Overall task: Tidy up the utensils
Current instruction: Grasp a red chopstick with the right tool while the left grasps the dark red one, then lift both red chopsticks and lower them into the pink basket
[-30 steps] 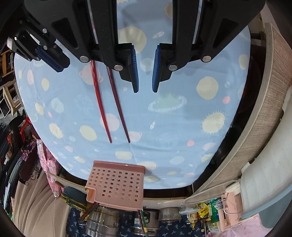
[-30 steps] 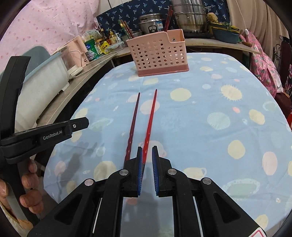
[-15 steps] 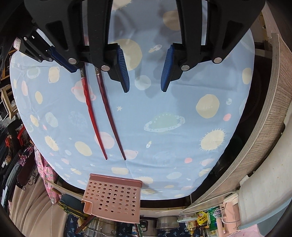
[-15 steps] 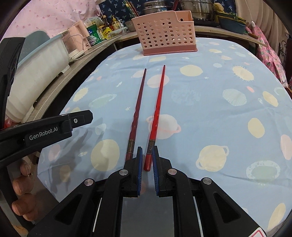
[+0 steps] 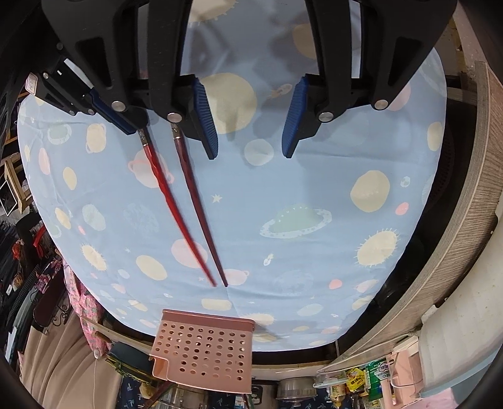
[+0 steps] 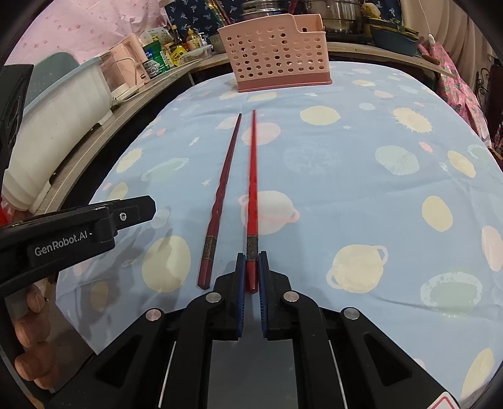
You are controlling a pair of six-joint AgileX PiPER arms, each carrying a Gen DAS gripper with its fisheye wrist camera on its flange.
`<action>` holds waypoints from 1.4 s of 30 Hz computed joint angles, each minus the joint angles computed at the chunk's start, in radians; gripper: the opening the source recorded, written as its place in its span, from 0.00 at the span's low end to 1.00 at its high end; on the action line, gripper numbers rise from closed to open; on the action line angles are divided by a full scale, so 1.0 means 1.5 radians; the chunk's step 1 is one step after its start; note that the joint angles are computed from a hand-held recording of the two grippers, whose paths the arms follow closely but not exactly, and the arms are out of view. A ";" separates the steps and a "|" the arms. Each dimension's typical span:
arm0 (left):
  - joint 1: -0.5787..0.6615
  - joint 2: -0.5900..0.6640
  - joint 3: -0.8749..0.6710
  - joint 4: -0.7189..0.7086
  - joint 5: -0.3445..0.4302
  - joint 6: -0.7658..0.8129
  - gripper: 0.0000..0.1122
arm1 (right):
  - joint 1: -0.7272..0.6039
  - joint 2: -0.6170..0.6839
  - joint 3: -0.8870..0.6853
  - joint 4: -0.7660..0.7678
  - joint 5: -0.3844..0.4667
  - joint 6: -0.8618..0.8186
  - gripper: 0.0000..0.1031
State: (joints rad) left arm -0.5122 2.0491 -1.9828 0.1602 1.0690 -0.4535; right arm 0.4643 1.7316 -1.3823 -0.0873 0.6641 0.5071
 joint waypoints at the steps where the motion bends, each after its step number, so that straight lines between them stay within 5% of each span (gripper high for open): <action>1: -0.002 0.001 -0.001 -0.002 0.000 0.002 0.38 | -0.003 -0.004 0.004 -0.001 -0.001 0.002 0.07; 26: -0.048 0.065 -0.053 -0.027 0.025 0.018 0.43 | -0.046 -0.059 0.076 -0.004 -0.021 0.023 0.07; 35: -0.052 0.061 -0.047 -0.006 0.028 0.015 0.28 | -0.037 -0.060 0.073 -0.014 -0.016 0.029 0.15; 42: -0.050 0.063 -0.050 -0.009 0.030 0.023 0.12 | -0.025 -0.044 0.050 -0.045 0.000 0.043 0.12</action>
